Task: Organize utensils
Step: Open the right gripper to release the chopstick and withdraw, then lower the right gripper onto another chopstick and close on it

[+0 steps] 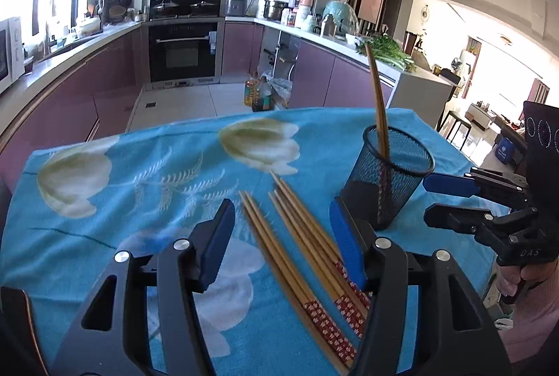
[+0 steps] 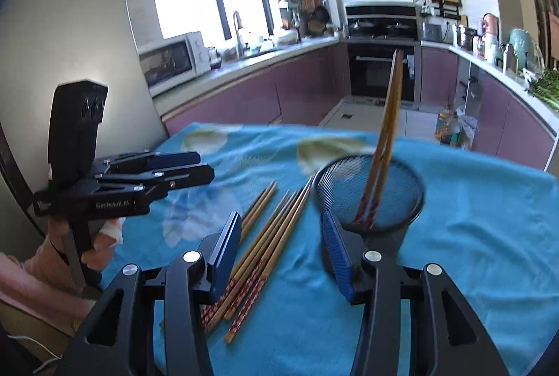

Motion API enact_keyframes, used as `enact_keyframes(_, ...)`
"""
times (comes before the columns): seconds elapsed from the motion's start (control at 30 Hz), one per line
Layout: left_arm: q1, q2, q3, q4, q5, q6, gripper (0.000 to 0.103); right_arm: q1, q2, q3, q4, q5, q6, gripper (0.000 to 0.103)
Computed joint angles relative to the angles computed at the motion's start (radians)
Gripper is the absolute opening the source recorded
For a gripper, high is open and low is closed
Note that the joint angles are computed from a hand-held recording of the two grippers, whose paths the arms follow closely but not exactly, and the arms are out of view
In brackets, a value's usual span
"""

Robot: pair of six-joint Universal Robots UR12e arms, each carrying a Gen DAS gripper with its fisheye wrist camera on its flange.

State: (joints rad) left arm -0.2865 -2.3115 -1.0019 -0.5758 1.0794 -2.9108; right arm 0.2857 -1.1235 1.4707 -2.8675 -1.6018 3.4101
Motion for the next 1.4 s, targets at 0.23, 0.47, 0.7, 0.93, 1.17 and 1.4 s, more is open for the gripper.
enact_keyframes(0.23,-0.009,-0.007,-0.025,-0.069,0.062,0.022,0.056,0.007,0.038,-0.032,0.107,0.033,0.064,0.046)
enact_keyframes(0.47,-0.014,-0.014,-0.026,-0.129,0.094,0.055,0.056,0.008,0.054,-0.049,0.159,0.021,0.093,0.04)
enact_keyframes(0.7,-0.02,-0.019,-0.013,-0.168,0.11,0.072,0.053,0.008,0.061,-0.057,0.176,0.003,0.103,0.037)
enact_keyframes(0.93,-0.022,-0.024,-0.006,-0.185,0.12,0.081,0.051,0.013,0.075,-0.078,0.201,-0.02,0.097,0.035)
enact_keyframes(1.17,-0.024,-0.025,-0.003,-0.191,0.131,0.09,0.05,0.014,0.078,-0.082,0.209,-0.029,0.099,0.034)
enact_keyframes(1.4,-0.025,-0.028,0.006,-0.204,0.139,0.103,0.048,0.017,0.082,-0.09,0.219,-0.042,0.095,0.033)
